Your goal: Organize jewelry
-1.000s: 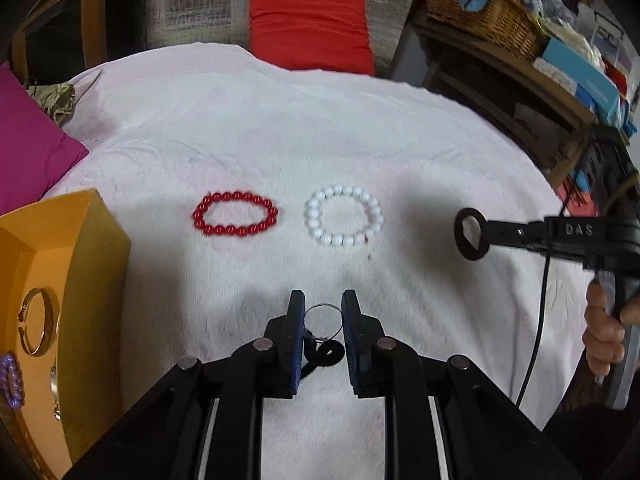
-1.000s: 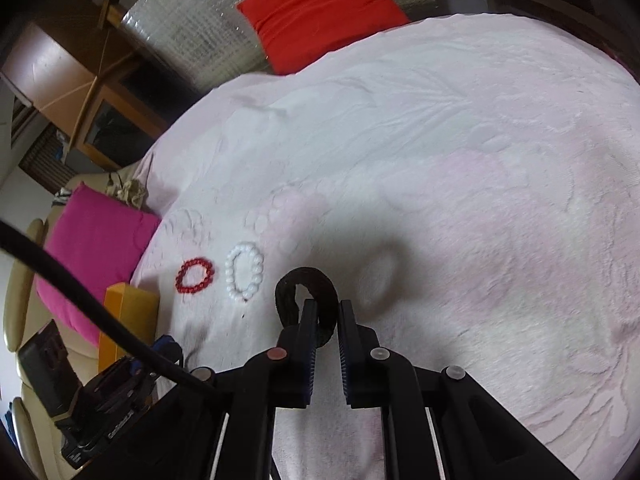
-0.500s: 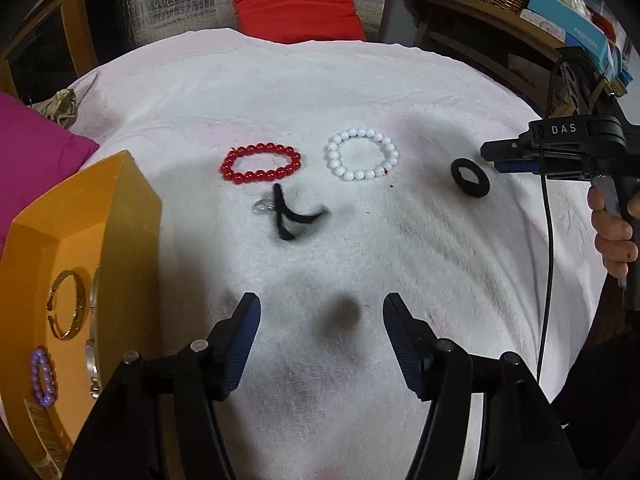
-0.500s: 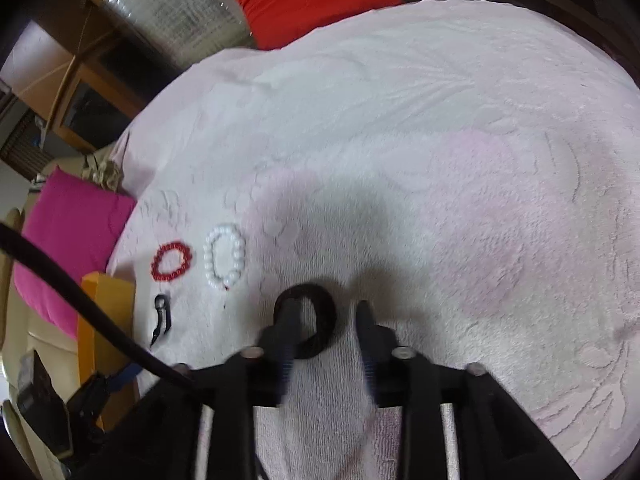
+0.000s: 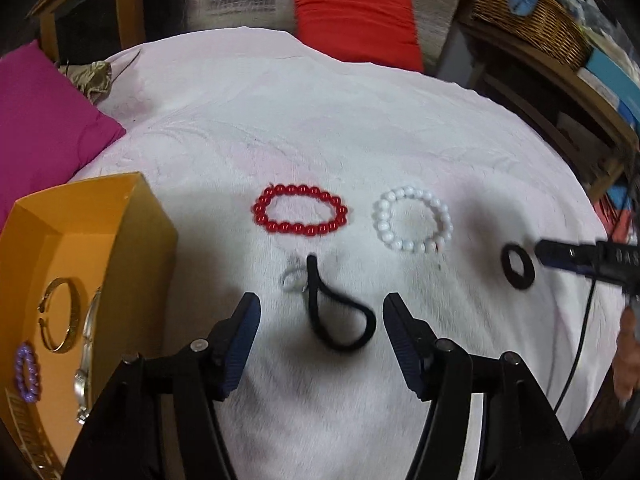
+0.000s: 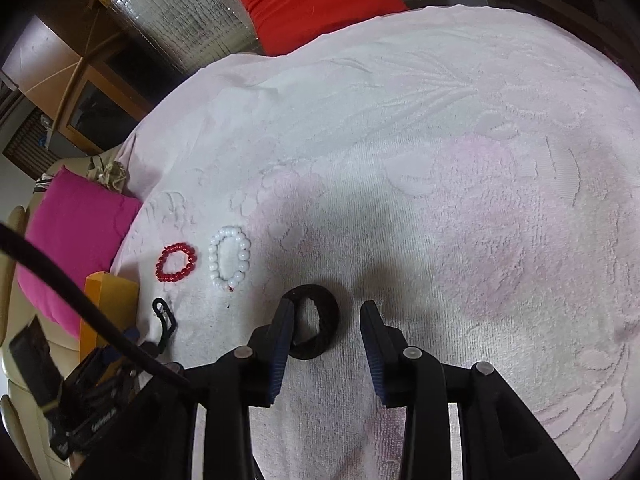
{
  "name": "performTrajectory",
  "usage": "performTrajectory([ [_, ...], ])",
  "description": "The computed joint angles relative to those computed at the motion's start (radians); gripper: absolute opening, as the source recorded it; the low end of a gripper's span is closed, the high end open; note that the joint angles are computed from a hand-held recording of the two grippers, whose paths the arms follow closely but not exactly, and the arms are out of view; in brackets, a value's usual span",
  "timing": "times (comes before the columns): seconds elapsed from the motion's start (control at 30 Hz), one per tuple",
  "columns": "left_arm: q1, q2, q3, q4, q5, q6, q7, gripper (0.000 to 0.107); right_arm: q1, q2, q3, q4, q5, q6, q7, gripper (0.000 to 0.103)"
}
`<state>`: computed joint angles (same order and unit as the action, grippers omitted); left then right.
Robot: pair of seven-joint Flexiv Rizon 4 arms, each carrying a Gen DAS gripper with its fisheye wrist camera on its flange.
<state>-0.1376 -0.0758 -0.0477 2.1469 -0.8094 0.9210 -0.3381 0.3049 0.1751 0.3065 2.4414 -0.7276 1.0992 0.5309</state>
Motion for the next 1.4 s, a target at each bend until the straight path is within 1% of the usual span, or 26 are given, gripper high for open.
performTrajectory([
  [0.17, 0.004, -0.035, -0.013, -0.038, -0.063, -0.024, -0.053, 0.065, -0.014, 0.007, -0.001, 0.016, -0.023, 0.028, 0.036, 0.037],
  [0.23, 0.012, -0.043, -0.014, -0.049, -0.085, -0.049, -0.062, 0.065, -0.014, 0.003, 0.000, 0.015, -0.025, 0.029, 0.038, 0.037],
  [0.33, 0.015, -0.057, -0.018, -0.061, -0.098, -0.053, -0.063, 0.064, -0.011, -0.005, -0.002, 0.014, -0.022, 0.038, 0.031, 0.037],
  [0.4, 0.019, -0.063, -0.020, -0.066, -0.099, -0.072, -0.059, 0.053, -0.006, -0.016, -0.003, 0.006, -0.018, 0.033, 0.020, 0.037],
  [0.43, 0.019, -0.068, -0.020, -0.069, -0.081, -0.078, -0.066, 0.046, 0.002, -0.025, -0.004, -0.002, -0.003, 0.022, 0.002, 0.037],
  [0.47, 0.020, -0.069, -0.018, -0.071, -0.064, -0.081, -0.068, 0.039, 0.013, -0.035, -0.005, -0.011, 0.024, 0.008, -0.024, 0.035],
  [0.5, 0.019, -0.073, -0.018, -0.071, -0.046, -0.078, -0.067, 0.035, 0.025, -0.046, -0.004, -0.024, 0.049, -0.016, -0.051, 0.031],
  [0.53, 0.019, -0.079, -0.018, -0.073, -0.023, -0.080, -0.070, 0.025, 0.037, -0.055, -0.001, -0.040, 0.061, -0.055, -0.072, 0.029],
  [0.57, 0.021, -0.083, -0.018, -0.073, -0.011, -0.080, -0.072, 0.021, 0.045, -0.059, 0.000, -0.050, 0.059, -0.083, -0.085, 0.025],
  [0.6, 0.022, -0.086, -0.020, -0.071, -0.009, -0.076, -0.071, 0.020, 0.053, -0.062, 0.002, -0.061, 0.057, -0.114, -0.098, 0.018],
  [0.63, 0.025, -0.087, -0.021, -0.071, -0.015, -0.076, -0.065, 0.017, 0.058, -0.062, 0.001, -0.063, 0.054, -0.126, -0.101, 0.014],
  [0.67, 0.031, -0.085, -0.020, -0.070, -0.020, -0.084, -0.059, 0.012, 0.061, -0.062, 0.000, -0.064, 0.052, -0.132, -0.097, 0.012],
  [0.7, 0.035, -0.085, -0.020, -0.073, -0.023, -0.097, -0.060, 0.011, 0.062, -0.059, -0.001, -0.060, 0.045, -0.133, -0.087, 0.010],
  [0.8, 0.041, -0.070, -0.017, -0.064, -0.036, -0.103, -0.037, 0.009, 0.055, -0.040, -0.001, -0.051, -0.006, -0.145, -0.031, 0.010],
  [0.87, 0.038, -0.050, -0.016, -0.050, -0.054, -0.104, -0.006, 0.009, 0.041, -0.025, -0.002, -0.043, -0.071, -0.136, 0.018, 0.010],
  [0.97, 0.037, -0.024, -0.007, -0.041, -0.085, -0.117, 0.027, 0.009, 0.031, -0.023, -0.004, -0.045, -0.126, -0.122, 0.060, 0.010],
  [1.13, 0.035, 0.036, 0.018, -0.015, -0.162, -0.150, 0.102, 0.009, 0.031, -0.040, -0.009, -0.064, -0.172, -0.116, 0.084, 0.010],
  [1.27, 0.038, 0.058, 0.039, -0.015, -0.192, -0.192, 0.114, 0.009, 0.035, -0.050, -0.012, -0.077, -0.209, -0.120, 0.110, 0.010],
  [1.4, 0.037, 0.069, 0.047, -0.014, -0.216, -0.191, 0.121, 0.009, 0.033, -0.050, -0.018, -0.073, -0.245, -0.109, 0.143, 0.010],
])
